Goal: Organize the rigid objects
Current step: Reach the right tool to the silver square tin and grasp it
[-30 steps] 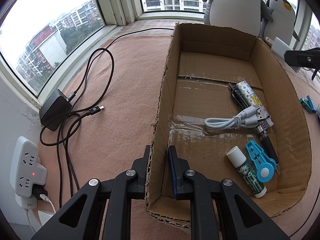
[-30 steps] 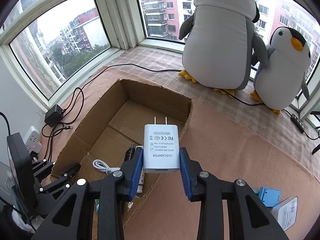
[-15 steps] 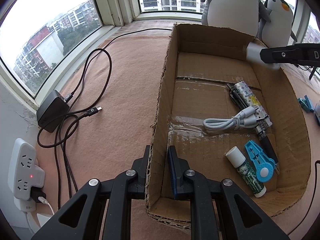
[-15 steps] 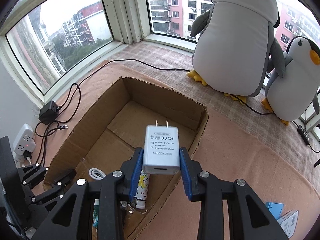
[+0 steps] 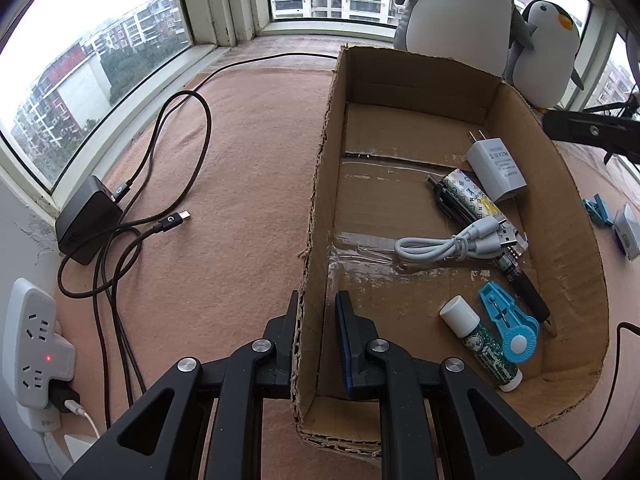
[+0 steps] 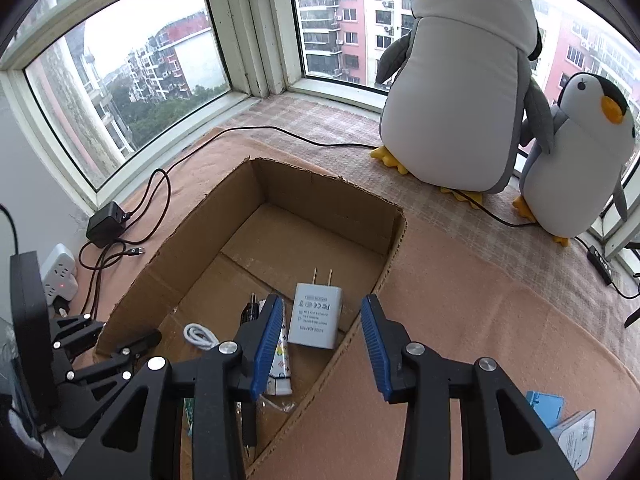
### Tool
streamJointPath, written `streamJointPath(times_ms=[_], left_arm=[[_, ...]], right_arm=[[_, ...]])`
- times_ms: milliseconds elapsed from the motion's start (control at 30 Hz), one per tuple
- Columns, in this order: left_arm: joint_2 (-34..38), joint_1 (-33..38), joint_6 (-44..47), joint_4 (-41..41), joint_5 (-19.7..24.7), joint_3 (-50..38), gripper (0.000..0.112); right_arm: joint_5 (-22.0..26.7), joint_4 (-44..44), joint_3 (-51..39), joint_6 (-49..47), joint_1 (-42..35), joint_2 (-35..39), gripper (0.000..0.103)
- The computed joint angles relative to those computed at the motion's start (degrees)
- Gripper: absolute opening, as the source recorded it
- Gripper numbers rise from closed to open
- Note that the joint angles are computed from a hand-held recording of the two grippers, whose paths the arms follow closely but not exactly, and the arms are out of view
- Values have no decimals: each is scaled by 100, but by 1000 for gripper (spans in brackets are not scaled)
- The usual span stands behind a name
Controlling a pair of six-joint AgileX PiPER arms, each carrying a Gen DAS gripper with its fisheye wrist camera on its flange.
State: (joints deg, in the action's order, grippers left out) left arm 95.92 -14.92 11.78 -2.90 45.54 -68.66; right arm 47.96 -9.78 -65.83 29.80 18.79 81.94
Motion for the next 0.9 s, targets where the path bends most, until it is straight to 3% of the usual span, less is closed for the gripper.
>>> streamJointPath(times_ms=[467, 533, 633, 900], left_arm=[[58, 57, 94, -91, -25, -30, 15], [49, 70, 97, -96, -36, -13, 15], [47, 65, 66, -98, -40, -6, 15], [1, 37, 17, -55, -52, 46, 15]], right_arm=[[367, 387, 1278, -300, -815, -1844, 38], [497, 515, 1518, -556, -1098, -2228, 46], [793, 492, 1692, -661, -1350, -2582, 47], [1775, 923, 2011, -1937, -3105, -3234, 49]])
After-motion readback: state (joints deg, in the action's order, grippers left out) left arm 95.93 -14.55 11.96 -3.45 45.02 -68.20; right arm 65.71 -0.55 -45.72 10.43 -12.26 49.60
